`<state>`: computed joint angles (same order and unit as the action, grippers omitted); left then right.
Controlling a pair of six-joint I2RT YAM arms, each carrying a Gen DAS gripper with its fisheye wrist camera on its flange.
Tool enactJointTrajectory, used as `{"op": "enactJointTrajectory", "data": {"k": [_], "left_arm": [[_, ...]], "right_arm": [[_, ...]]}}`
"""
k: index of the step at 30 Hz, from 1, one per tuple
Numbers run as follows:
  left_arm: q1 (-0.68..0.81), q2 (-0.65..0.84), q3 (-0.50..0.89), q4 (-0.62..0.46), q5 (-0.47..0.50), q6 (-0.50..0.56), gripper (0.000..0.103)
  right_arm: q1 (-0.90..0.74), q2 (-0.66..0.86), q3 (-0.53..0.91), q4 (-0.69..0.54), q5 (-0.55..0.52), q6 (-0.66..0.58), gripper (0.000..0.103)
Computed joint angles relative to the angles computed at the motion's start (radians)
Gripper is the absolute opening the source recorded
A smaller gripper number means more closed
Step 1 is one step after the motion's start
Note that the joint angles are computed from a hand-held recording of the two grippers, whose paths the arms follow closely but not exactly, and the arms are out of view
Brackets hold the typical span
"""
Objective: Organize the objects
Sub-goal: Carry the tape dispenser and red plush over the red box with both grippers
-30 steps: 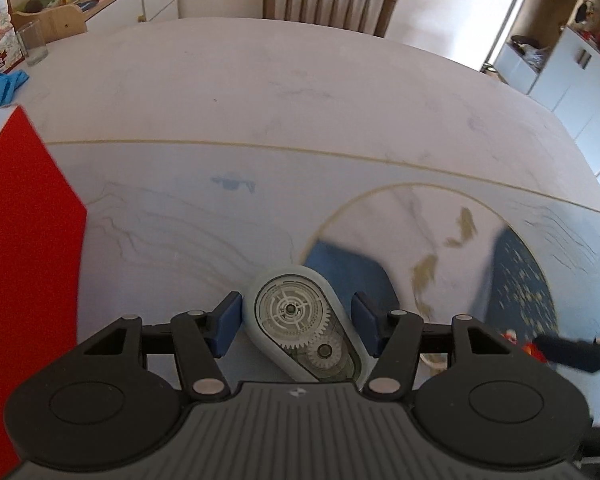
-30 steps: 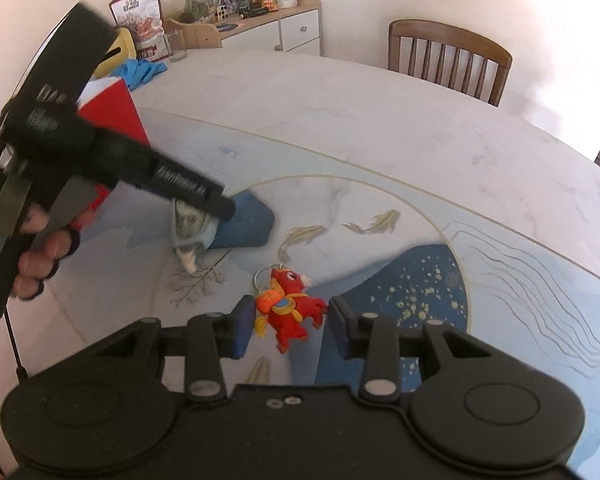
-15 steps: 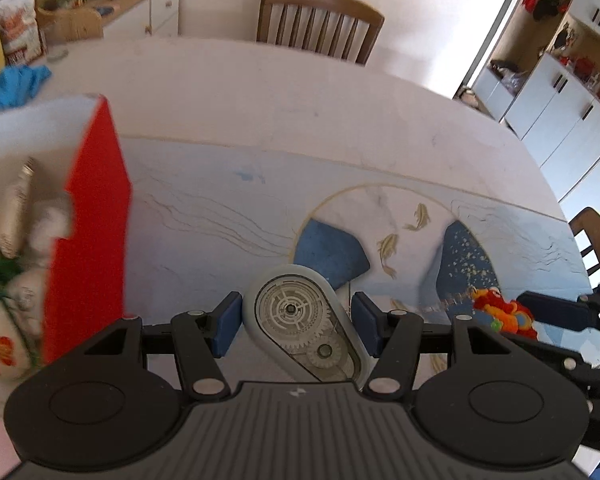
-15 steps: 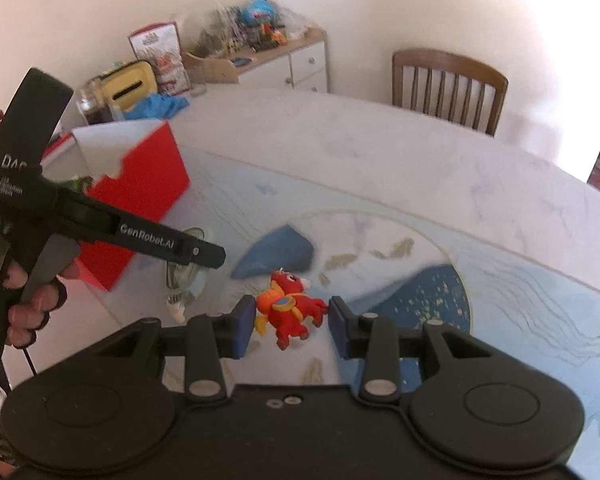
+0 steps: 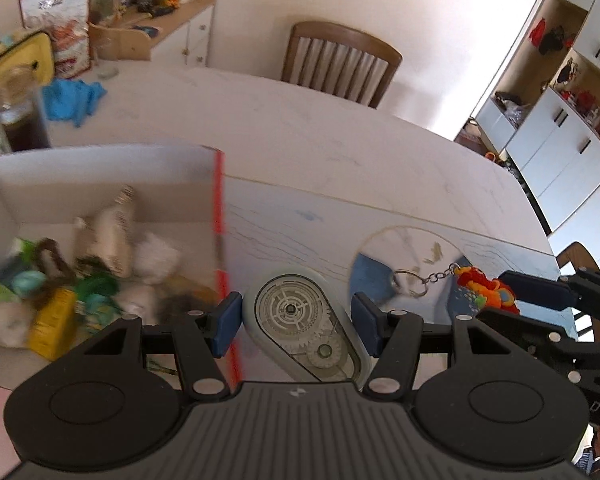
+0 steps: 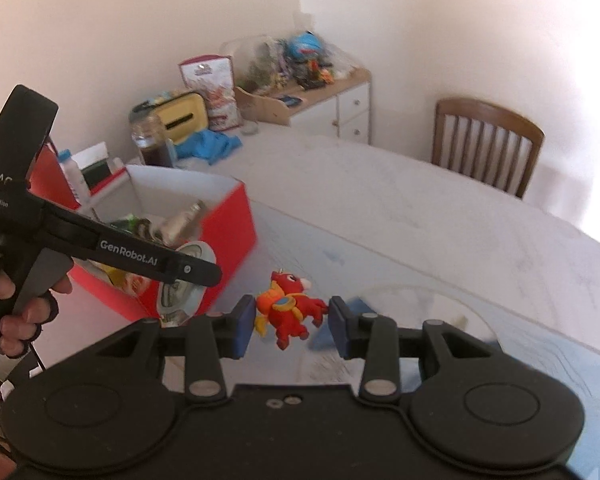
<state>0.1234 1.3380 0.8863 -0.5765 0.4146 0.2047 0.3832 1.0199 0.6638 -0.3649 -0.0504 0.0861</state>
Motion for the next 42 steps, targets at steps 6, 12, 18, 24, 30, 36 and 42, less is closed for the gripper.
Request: {"op": "enactJointTrajectory", "data": {"k": [6, 12, 18, 24, 30, 36, 42], "left_arm": [[0.174, 0.078, 0.112, -0.053, 0.080, 0.097, 0.059], [0.313, 0.185, 0.240, -0.082, 0.108, 0.186, 0.059], [0.398, 0.314, 0.374, -0.097, 0.104, 0.248, 0.059], [0.427, 0.426, 0.462, -0.087, 0.100, 0.304, 0.053], [0.407, 0.518, 0.455, -0.032, 0.046, 0.348, 0.051], [0.402, 0.581, 0.437, -0.003, 0.016, 0.362, 0.051], [0.395, 0.596, 0.408, 0.024, -0.003, 0.380, 0.051]], "right_arm": [[0.136, 0.131, 0.090, 0.061, 0.078, 0.052, 0.038], [0.237, 0.283, 0.194, 0.102, 0.129, 0.077, 0.038], [0.305, 0.435, 0.303, 0.132, 0.163, 0.093, 0.038], [0.354, 0.599, 0.423, 0.143, 0.187, 0.092, 0.038], [0.379, 0.780, 0.539, 0.146, 0.190, 0.066, 0.038], [0.389, 0.916, 0.638, 0.109, 0.206, 0.066, 0.038], [0.399, 0.976, 0.685, 0.080, 0.220, 0.059, 0.038]]}}
